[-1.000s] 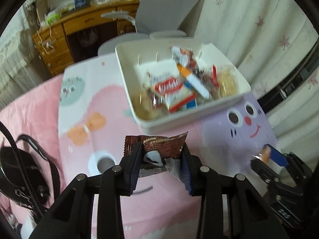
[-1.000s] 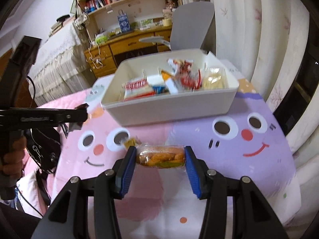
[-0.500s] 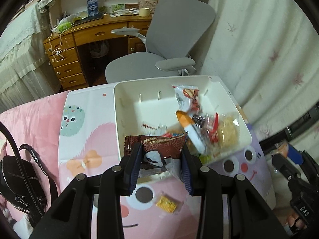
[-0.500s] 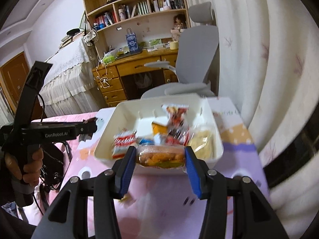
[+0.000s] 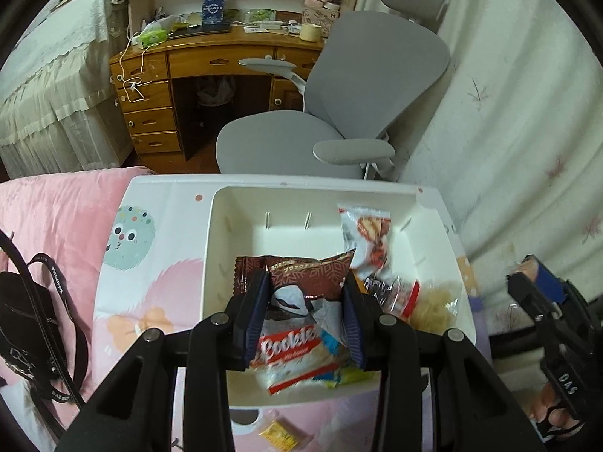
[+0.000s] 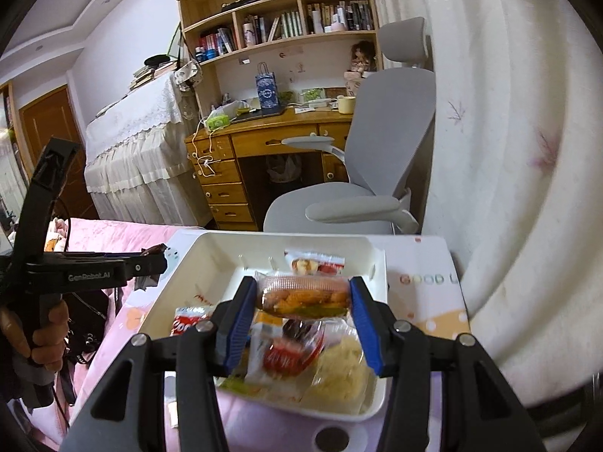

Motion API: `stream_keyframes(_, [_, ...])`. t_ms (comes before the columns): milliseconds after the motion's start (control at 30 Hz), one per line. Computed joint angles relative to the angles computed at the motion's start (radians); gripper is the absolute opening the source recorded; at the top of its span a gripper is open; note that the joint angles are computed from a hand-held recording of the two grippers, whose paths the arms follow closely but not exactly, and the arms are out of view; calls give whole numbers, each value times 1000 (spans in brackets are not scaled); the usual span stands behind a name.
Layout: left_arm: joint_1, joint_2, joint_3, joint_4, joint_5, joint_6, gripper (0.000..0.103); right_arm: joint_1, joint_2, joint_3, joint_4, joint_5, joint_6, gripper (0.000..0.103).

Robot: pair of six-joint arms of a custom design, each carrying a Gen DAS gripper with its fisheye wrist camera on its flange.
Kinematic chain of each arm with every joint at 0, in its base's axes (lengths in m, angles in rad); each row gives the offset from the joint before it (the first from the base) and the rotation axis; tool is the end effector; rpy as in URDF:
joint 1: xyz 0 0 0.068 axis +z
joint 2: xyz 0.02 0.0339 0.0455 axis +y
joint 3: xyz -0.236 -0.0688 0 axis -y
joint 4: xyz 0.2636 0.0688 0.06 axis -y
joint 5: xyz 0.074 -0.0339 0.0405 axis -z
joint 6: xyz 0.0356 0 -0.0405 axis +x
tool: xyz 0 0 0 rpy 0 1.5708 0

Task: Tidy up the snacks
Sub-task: 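Open both tools to drop the packs into the box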

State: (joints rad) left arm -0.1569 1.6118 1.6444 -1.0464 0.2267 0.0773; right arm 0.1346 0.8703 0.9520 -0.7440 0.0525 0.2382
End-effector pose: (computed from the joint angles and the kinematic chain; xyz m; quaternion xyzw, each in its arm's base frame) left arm 0.3431 -0.0624 0.3256 0.1425 0.9451 -0.1195 0.2686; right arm 0.2104 0.0266 0.3079 0.0580 0.8965 0.0581 0.4354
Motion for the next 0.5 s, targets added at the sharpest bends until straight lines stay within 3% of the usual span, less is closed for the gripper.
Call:
stream_keyframes(167, [-34, 46, 46, 14, -15, -57, 42, -58, 77, 10, 45, -69, -44, 56])
stream_keyframes(200, [-36, 54, 56, 6, -17, -62, 62, -63, 95, 15, 41, -82, -42, 58])
stream_keyframes(233, [-44, 57, 55, 8, -36, -77, 73, -77, 119, 21, 36, -110, -45, 58])
stream_keyframes(300, [-48, 49, 39, 13, -53, -86, 74, -96, 153, 25, 25, -155, -45, 58])
stream_keyframes(500, [-26, 27, 8, -21, -74, -93, 76, -105, 172, 27, 11, -162, -39, 62])
